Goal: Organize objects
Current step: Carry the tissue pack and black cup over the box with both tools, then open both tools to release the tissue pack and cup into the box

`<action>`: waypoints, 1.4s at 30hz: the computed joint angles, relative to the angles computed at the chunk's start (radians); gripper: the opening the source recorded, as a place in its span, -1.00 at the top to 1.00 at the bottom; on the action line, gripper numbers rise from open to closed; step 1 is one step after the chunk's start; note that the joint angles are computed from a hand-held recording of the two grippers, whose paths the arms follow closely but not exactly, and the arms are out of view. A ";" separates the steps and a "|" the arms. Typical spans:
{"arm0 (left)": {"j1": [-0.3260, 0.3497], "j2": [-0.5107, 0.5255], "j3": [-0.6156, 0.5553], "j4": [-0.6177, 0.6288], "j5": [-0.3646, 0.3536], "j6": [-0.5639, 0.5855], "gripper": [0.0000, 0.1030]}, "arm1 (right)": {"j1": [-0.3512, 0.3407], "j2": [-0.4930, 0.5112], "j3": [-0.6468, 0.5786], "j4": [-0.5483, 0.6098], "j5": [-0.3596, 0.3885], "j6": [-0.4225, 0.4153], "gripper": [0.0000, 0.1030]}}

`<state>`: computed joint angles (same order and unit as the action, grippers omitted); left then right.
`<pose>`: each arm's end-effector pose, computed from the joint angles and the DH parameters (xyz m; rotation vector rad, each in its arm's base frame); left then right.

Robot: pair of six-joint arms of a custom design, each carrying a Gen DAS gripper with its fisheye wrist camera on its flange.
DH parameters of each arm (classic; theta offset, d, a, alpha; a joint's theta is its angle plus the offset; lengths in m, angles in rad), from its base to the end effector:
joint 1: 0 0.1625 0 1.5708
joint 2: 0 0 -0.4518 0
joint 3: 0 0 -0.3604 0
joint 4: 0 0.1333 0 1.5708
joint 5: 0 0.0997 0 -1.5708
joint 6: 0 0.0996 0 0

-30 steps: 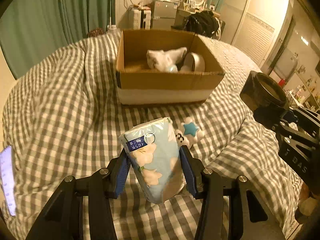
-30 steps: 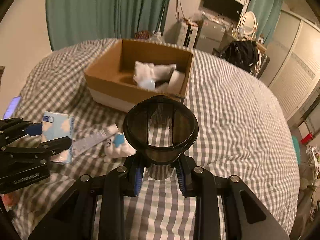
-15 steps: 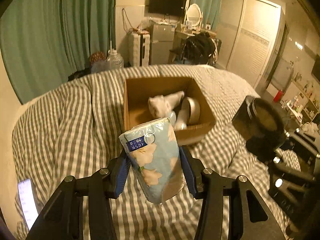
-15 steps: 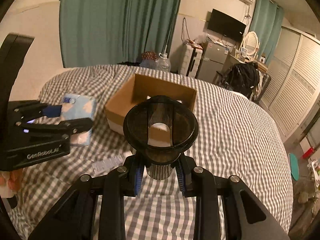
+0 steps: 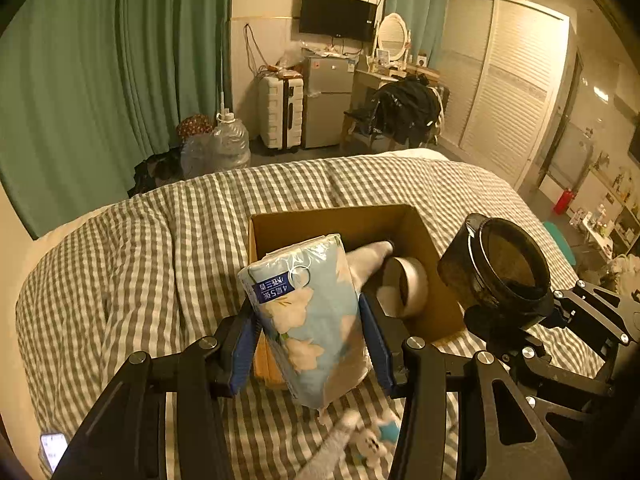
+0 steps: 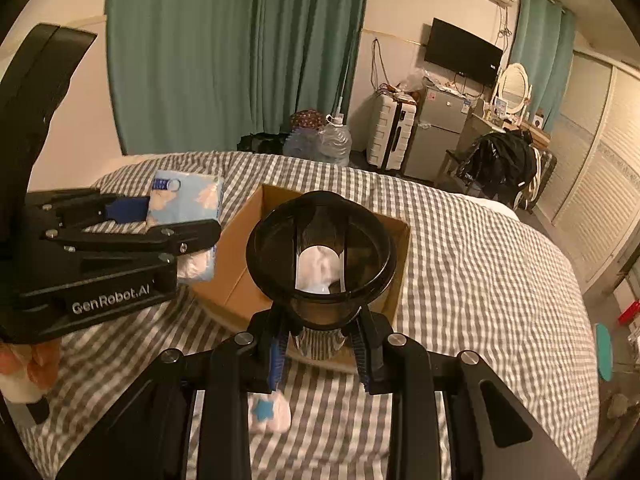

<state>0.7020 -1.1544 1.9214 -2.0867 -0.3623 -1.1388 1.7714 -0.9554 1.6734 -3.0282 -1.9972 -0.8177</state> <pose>-0.2585 -0.5152 0.2666 -0.1001 2.0809 -1.0679 0.2232 -0.6353 0.2945 1.0043 -2.2165 0.7359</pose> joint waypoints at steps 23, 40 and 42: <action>0.254 0.176 -0.112 -0.423 -0.064 0.438 0.03 | -0.127 0.231 -0.283 0.237 0.053 0.090 0.46; 0.096 0.043 -0.094 -0.001 0.016 0.098 -0.75 | -0.081 0.082 -0.127 0.098 0.055 0.098 -0.30; 0.059 0.019 -0.087 0.082 0.032 0.024 -0.76 | -0.064 0.053 -0.096 0.071 0.044 0.095 -0.34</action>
